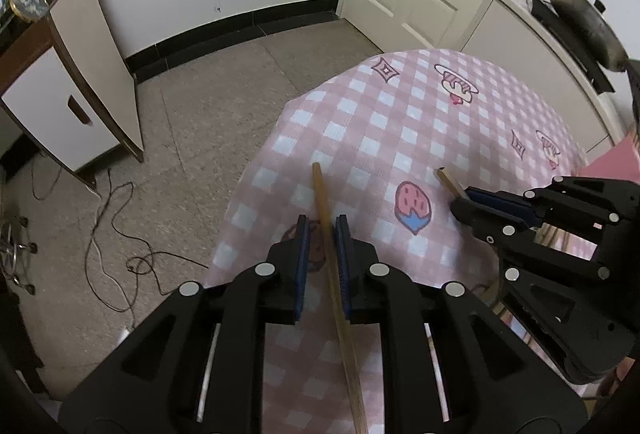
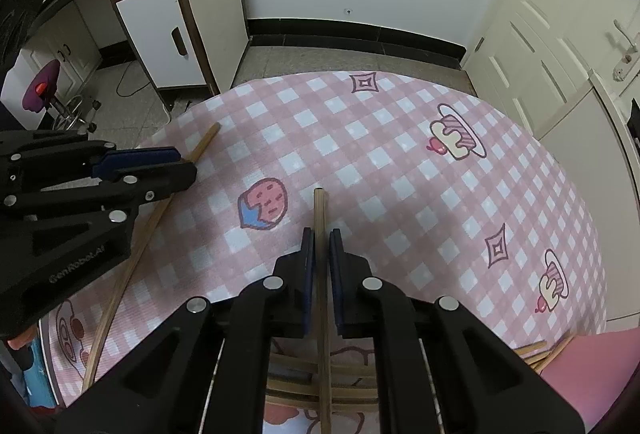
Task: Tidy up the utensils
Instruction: 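Lift both held chopsticks upright and carry them over the pink cup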
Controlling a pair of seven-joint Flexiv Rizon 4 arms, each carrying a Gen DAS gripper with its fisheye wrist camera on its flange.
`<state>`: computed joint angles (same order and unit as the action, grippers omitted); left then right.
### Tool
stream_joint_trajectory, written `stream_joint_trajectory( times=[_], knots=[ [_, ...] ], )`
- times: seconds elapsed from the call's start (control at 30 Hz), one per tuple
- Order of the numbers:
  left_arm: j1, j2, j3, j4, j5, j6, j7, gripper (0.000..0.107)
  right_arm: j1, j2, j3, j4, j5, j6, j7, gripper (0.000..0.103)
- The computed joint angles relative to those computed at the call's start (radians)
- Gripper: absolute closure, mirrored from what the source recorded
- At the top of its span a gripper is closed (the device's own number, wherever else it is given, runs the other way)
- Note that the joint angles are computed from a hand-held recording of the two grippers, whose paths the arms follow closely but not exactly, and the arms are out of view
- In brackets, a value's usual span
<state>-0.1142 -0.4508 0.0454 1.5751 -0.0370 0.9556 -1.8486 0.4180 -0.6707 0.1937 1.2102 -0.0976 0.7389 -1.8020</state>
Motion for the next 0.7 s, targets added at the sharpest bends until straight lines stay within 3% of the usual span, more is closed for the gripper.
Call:
stream_joint_trajectory(
  times=[0.27,0.33,0.47,0.7],
  knots=[
    [-0.016,-0.021,0.015,-0.037,0.046,-0.005,-0.015,0.093,0.002,0.012,-0.007,0.043,-0.007,0.063,0.014,0.099],
    [-0.017,-0.016,0.019,-0.020,0.057,0.029,-0.019,0.099,-0.002,0.020,-0.004,0.059,-0.005,0.078,0.021,0.099],
    [0.023,0.005,-0.026,0.043,-0.035,0.113,0.014,0.101,-0.015,0.053,0.002,0.102,-0.002,0.129,0.029,0.099],
    [0.007,0.087,-0.046,0.107,-0.082,0.225,0.062,0.101,-0.054,0.157,0.027,0.199,0.031,0.239,0.012,0.099]
  ],
)
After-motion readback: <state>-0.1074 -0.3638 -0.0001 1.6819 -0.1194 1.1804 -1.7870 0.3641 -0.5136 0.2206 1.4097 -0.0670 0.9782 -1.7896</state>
